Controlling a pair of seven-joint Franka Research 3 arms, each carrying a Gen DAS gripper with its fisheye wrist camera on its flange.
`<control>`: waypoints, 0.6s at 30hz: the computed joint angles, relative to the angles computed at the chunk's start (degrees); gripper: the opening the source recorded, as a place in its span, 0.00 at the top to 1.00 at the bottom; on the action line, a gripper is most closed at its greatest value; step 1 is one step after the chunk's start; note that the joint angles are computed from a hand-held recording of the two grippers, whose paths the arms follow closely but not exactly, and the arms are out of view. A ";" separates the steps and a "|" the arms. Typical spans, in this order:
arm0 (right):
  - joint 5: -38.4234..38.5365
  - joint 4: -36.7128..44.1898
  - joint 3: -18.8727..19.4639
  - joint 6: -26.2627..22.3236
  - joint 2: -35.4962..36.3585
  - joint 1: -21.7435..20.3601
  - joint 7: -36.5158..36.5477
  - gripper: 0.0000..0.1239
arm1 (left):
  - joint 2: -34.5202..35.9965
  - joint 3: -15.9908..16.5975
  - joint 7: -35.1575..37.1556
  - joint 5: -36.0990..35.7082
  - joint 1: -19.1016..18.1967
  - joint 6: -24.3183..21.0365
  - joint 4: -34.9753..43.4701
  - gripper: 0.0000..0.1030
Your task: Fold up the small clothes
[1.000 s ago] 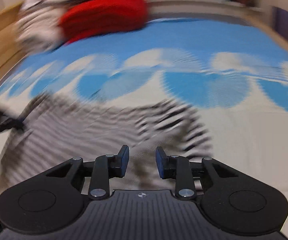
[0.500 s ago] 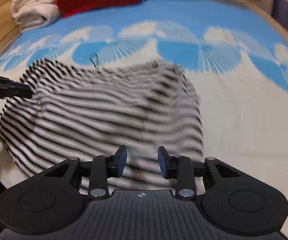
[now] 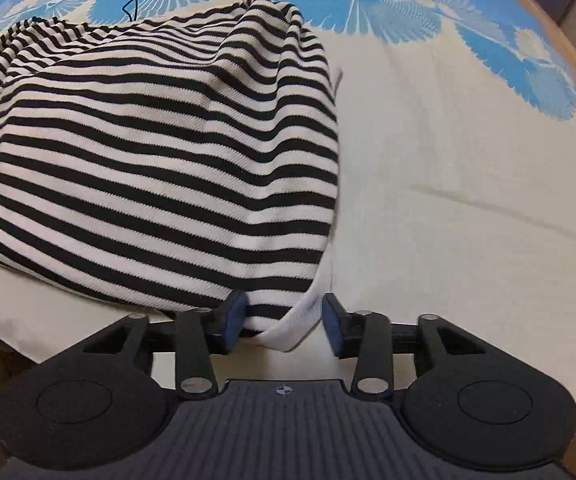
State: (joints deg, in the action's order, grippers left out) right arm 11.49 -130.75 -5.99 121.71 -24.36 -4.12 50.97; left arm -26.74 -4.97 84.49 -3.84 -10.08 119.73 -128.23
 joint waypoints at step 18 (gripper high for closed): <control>11.91 -15.19 -1.26 16.94 -26.05 1.29 9.38 0.55 | -28.01 -3.62 -28.37 6.67 -1.67 2.12 -14.58 0.53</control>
State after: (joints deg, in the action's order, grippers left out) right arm 23.40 -145.95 -7.25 138.65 -50.40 -2.84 60.35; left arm -54.75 -8.59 56.12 2.83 -11.75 121.85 -142.81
